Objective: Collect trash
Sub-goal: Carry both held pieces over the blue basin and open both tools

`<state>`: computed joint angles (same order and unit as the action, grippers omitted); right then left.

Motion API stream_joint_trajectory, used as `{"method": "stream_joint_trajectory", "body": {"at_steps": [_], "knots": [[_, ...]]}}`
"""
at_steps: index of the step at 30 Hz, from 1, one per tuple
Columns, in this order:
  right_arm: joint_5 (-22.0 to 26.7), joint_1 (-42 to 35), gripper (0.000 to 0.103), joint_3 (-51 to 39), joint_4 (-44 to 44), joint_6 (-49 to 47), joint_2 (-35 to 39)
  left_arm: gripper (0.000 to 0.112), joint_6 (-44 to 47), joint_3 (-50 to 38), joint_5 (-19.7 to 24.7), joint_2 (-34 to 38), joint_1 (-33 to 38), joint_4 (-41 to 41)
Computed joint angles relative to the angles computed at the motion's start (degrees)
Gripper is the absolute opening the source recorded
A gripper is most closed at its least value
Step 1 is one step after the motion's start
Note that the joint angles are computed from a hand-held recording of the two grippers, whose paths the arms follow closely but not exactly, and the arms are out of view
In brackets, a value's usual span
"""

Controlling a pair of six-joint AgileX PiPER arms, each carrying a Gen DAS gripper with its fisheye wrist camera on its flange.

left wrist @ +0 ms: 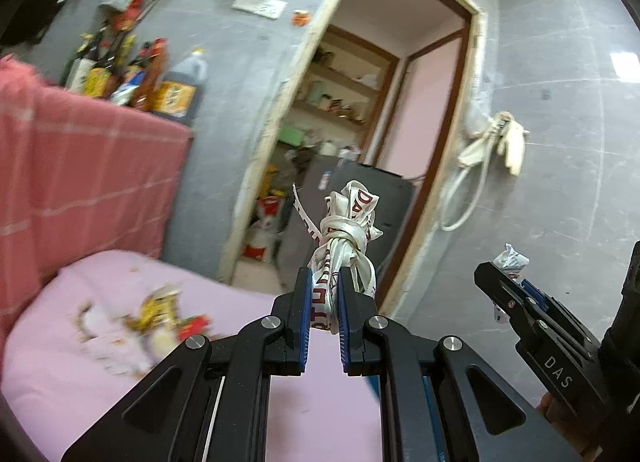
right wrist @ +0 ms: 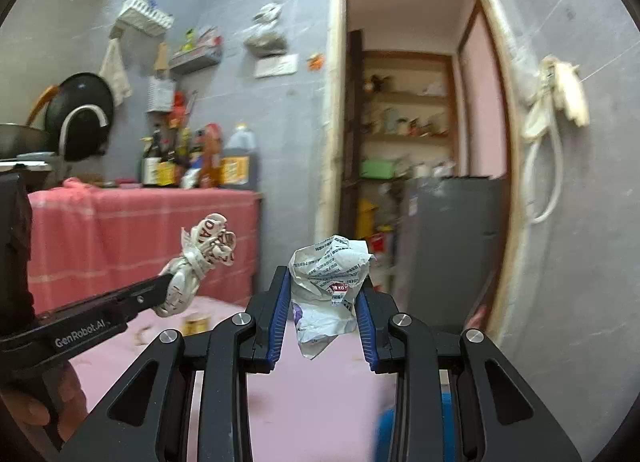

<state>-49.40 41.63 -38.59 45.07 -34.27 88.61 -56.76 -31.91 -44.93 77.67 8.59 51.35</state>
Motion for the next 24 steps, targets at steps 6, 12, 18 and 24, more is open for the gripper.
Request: {"method": "stream_joint_trajectory", "body": {"at_steps": [6,12,18,24], "knots": [[-3.67,-5.85,0.029,5.29,-1.17,2.35,-3.06,0.009,12.68,-4.07,6.15,3.17,-13.94,-12.44],[-3.41,-13.58,0.030,9.48,-6.16,9.56,-2.92,0.010,21.66,-9.56,11.11,9.98,-24.07,-20.58],[-2.68,-21.41,0.030,11.48,-12.82,18.52,0.63,0.010,25.22,-15.58,16.01,17.38,-29.76,-24.06],[-2.09,-27.82,0.030,11.44,-19.31,28.45,6.08,0.010,16.77,-23.06,22.86,24.22,-31.85,-12.94]]}}
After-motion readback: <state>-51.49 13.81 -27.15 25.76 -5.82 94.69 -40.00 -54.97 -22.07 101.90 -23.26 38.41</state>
